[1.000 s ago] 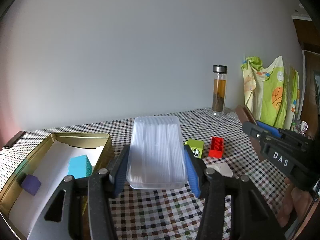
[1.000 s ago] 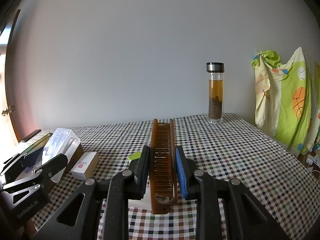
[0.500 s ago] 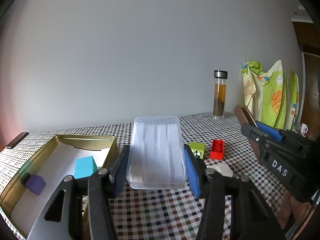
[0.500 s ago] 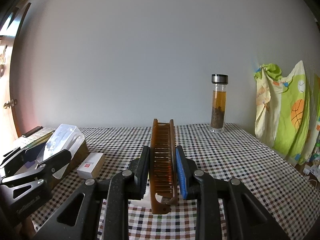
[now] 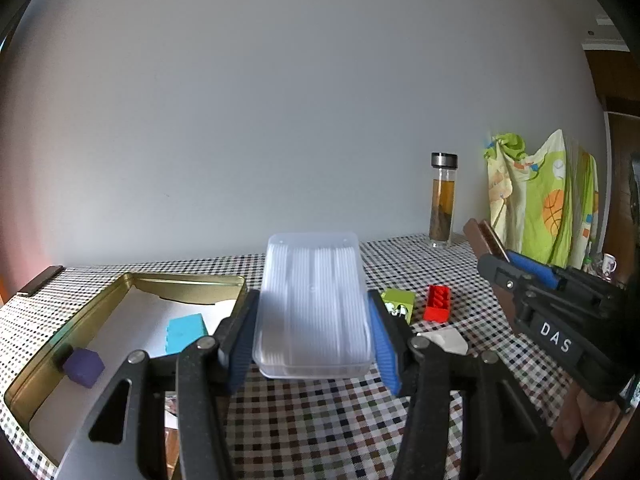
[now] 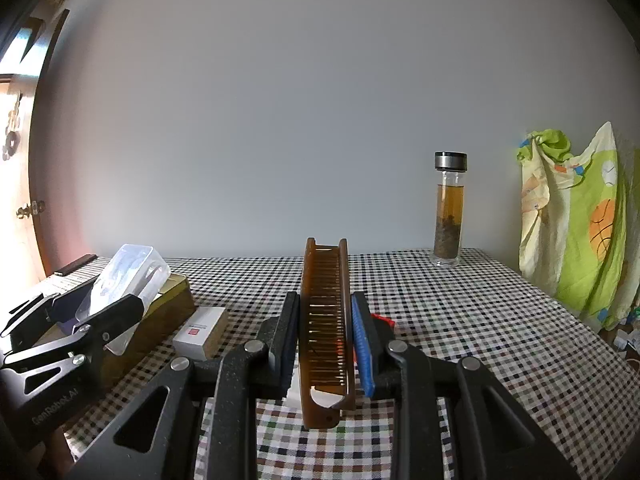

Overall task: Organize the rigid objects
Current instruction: 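Carry the clear box and the comb over the gold tin with both tools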

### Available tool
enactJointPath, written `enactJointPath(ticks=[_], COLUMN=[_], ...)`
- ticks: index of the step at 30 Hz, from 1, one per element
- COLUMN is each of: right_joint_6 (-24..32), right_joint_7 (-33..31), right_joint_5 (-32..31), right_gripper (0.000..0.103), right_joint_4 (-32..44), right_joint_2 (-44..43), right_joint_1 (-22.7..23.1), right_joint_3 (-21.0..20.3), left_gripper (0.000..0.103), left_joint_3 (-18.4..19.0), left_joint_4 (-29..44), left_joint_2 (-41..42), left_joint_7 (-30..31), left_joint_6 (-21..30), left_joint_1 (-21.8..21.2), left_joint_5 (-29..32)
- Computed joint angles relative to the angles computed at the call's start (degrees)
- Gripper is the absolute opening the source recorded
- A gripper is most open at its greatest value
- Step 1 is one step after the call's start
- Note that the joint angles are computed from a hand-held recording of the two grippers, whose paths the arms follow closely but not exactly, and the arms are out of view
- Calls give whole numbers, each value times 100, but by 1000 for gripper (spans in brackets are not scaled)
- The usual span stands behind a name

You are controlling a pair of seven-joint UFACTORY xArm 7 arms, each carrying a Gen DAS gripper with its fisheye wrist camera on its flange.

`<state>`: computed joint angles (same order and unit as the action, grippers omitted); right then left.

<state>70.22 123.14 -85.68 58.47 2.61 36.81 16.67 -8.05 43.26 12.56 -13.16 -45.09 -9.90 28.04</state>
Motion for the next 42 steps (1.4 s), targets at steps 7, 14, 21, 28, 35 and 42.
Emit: enactJointPath(ticks=[7, 14, 21, 28, 35, 42], right_joint_6=[-55, -134, -173, -202, -257, -321], right_joint_7=[-17, -39, -32, -65, -75, -143], right_joint_5=[-67, -124, -168, -177, -221, -295], right_gripper=[28, 28, 28, 28, 28, 28], right_joint_4=[99, 185, 243, 304, 388, 629], right_joint_2=[86, 164, 227, 276, 351, 567], right_joint_1=[46, 93, 132, 164, 181, 257], right_joint_3=[0, -39, -63, -87, -120, -180], left_gripper=[51, 51, 51, 51, 51, 51], left_joint_3=[34, 74, 130, 172, 224, 278], left_joint_4=[-43, -86, -112, -97, -156, -218], left_joint_2=[-22, -54, -80, -73, -89, -96], left_joint_7=[-84, -128, -135, -161, -143, -98], left_joint_6=[-89, -132, -191, -205, -313, -460], left_joint_1=[69, 135, 227, 321, 407, 490], left_joint_5=[15, 87, 163, 224, 195, 169])
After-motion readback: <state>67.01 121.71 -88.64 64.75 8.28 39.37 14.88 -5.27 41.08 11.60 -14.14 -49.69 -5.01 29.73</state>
